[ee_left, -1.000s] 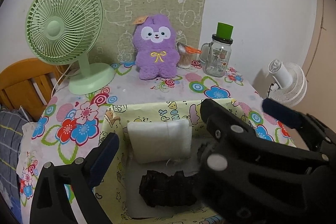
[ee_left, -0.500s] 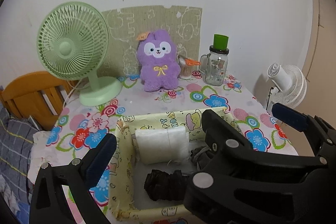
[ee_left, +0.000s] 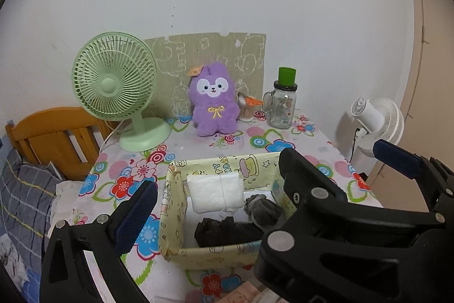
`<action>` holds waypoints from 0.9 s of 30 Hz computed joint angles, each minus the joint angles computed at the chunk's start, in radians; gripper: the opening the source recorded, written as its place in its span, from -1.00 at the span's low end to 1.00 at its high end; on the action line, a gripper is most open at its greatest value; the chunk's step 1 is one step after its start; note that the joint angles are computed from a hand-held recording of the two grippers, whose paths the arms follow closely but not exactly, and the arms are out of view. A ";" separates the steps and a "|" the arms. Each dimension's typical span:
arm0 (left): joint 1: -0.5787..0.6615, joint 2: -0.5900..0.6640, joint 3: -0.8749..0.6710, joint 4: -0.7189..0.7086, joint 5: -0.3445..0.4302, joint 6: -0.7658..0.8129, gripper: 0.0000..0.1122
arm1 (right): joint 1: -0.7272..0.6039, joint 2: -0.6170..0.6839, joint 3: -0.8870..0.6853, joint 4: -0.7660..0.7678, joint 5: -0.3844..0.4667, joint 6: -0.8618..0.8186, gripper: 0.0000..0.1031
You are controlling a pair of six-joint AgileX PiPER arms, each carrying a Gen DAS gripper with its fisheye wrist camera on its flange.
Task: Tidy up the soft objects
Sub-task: 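Raise both tools out of the yellow box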
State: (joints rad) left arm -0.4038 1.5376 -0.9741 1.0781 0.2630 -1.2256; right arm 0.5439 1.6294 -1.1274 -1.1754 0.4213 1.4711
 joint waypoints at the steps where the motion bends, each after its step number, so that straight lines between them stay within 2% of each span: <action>1: -0.003 -0.013 0.010 0.000 0.004 -0.005 0.83 | 0.008 -0.012 0.009 -0.007 0.009 0.008 1.00; 12: -0.106 -0.174 0.135 0.149 0.113 -0.197 0.83 | 0.099 -0.154 0.112 -0.009 0.083 0.009 1.00; 19: -0.174 -0.263 0.206 0.189 0.174 -0.273 0.83 | 0.211 -0.237 0.175 -0.067 0.228 0.080 1.00; 27: -0.257 -0.350 0.281 0.206 0.259 -0.323 0.83 | 0.295 -0.302 0.238 -0.070 0.288 0.122 1.00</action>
State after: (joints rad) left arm -0.6612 1.1877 -0.6930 1.2840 0.5224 -1.5486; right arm 0.8390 1.3278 -0.8894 -1.2456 0.7096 1.5929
